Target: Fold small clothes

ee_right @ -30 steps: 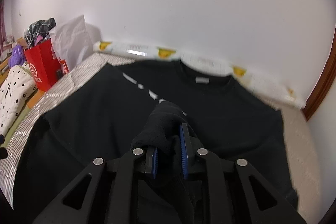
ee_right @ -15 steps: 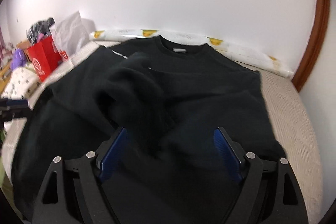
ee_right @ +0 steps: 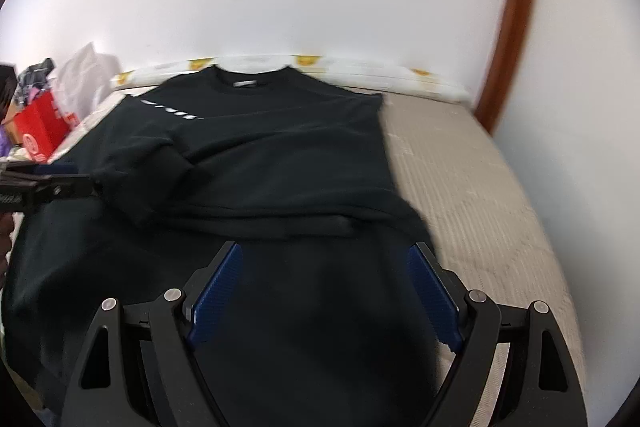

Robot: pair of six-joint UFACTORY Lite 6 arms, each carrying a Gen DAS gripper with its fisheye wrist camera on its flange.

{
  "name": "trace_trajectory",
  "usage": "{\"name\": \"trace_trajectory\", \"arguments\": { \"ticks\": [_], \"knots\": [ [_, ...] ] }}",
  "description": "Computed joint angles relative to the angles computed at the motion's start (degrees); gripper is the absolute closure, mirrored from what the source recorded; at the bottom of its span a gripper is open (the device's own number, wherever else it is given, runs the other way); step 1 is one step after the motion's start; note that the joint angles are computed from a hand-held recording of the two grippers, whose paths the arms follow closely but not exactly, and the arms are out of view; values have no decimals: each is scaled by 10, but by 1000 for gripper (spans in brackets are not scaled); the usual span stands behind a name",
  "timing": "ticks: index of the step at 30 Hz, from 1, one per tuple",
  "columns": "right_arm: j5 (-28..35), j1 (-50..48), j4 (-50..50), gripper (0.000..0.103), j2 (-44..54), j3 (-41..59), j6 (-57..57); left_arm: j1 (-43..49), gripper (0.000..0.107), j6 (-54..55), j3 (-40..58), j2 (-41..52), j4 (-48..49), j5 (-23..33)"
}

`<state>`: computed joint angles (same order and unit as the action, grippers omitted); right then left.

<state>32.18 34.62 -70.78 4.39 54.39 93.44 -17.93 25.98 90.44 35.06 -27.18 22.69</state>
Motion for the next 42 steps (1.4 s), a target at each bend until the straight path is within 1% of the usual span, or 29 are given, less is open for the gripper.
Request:
{"name": "trace_trajectory", "arguments": {
  "ticks": [2, 4, 6, 8, 10, 14, 16, 17, 18, 20, 21, 22, 23, 25, 26, 27, 29, 30, 33, 34, 39, 42],
  "knots": [
    [15, -1, -9, 19, -44, -45, 17, -28, 35, -63, 58, 46, 65, 3],
    [21, -7, -13, 19, -87, -87, 29, -55, 35, -151, 131, 104, 157, 12],
    [25, -23, -6, 19, -124, -124, 31, -63, 35, -195, 199, 159, 200, 32],
    [24, -38, -4, 19, -152, -152, 36, -66, 35, -227, 245, 196, 227, 42],
    [13, -61, -6, 19, -173, -177, 44, -72, 35, -257, 308, 241, 260, 66],
    [-30, -108, -32, 19, -183, -202, 73, -94, 31, -334, 360, 286, 366, 81],
    [-53, -131, -54, 19, -169, -200, 95, -106, 27, -385, 359, 294, 428, 72],
    [-62, -136, -63, 19, -161, -197, 109, -111, 27, -407, 361, 299, 453, 70],
    [-72, -141, -73, 19, -155, -195, 120, -112, 26, -422, 362, 301, 465, 68],
    [-87, -146, -91, 19, -144, -191, 141, -106, 26, -414, 381, 313, 452, 72],
    [-87, -143, -96, 19, -138, -188, 148, -105, 31, -416, 379, 310, 455, 72],
    [-87, -139, -98, 19, -135, -186, 150, -105, 45, -435, 376, 307, 478, 72],
    [-86, -135, -99, 19, -131, -183, 152, -104, 51, -444, 359, 295, 491, 68],
    [-86, -128, -105, 19, -116, -171, 155, -92, 72, -406, 338, 275, 459, 63],
    [-84, -125, -105, 19, -103, -160, 150, -83, 79, -395, 321, 260, 447, 59],
    [-75, -121, -88, 19, -84, -141, 129, -71, 81, -370, 300, 241, 421, 49],
    [-62, -117, -64, 20, -57, -112, 99, -42, 84, -287, 264, 206, 328, 30],
    [-66, -119, -57, 19, -45, -95, 89, -19, 84, -245, 234, 176, 278, 20],
    [-64, -114, -39, 19, -13, -49, 66, 32, 84, -189, 174, 114, 215, -11],
    [-62, -112, -37, 19, -4, -37, 63, 49, 84, -175, 170, 105, 199, -10],
    [-66, -90, -18, 19, 61, 42, 44, 138, 84, -44, 192, 115, 46, 30],
    [-55, -74, 1, 19, 101, 89, 23, 188, 84, 26, 231, 152, -53, 86]
  ]
}}
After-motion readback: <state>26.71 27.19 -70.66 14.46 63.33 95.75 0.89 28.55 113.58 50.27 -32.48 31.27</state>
